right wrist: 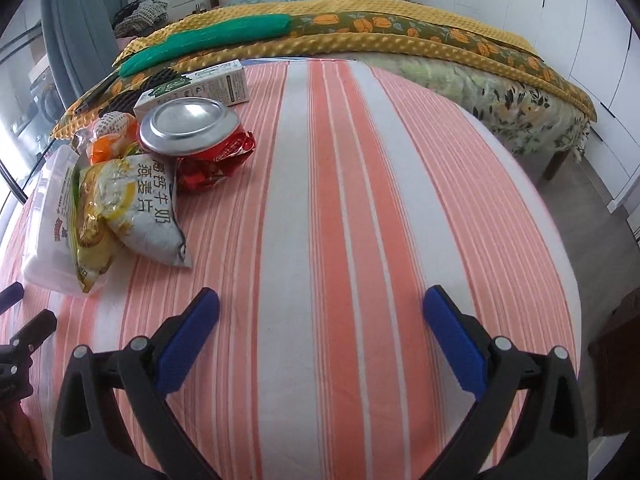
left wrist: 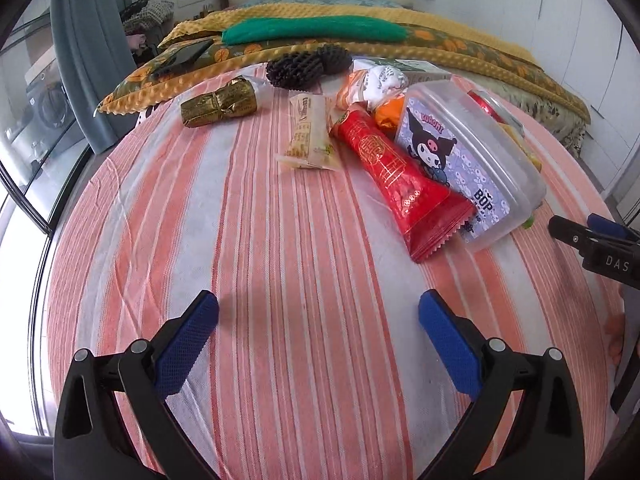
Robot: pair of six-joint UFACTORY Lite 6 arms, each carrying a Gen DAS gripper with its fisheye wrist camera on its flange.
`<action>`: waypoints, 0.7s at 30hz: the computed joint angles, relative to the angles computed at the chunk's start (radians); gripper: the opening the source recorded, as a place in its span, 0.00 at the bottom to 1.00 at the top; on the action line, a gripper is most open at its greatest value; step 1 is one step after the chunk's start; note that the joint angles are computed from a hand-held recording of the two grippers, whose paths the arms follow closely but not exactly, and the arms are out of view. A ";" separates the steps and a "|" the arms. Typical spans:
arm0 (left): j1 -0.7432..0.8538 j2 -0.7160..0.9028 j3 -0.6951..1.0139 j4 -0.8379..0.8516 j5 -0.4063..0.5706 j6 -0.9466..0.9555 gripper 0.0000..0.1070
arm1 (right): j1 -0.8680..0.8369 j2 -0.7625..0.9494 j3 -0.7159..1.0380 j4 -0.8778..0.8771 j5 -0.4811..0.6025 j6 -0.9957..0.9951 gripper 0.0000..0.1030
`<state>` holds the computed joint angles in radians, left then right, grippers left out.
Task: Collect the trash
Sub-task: 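Return both tools over the table toward the remaining trash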
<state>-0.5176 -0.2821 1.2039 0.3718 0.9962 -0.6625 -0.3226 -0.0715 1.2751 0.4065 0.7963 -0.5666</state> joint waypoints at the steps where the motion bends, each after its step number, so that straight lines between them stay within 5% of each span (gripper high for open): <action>1: 0.001 -0.001 0.000 0.000 0.001 0.001 0.92 | 0.007 -0.006 -0.005 -0.006 -0.003 0.009 0.96; 21: 0.018 0.011 0.003 -0.006 -0.013 0.016 0.92 | 0.003 0.000 0.002 -0.003 0.001 0.004 0.96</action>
<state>-0.4992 -0.2708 1.2071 0.3654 0.9833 -0.6465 -0.3194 -0.0719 1.2773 0.4040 0.7972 -0.5625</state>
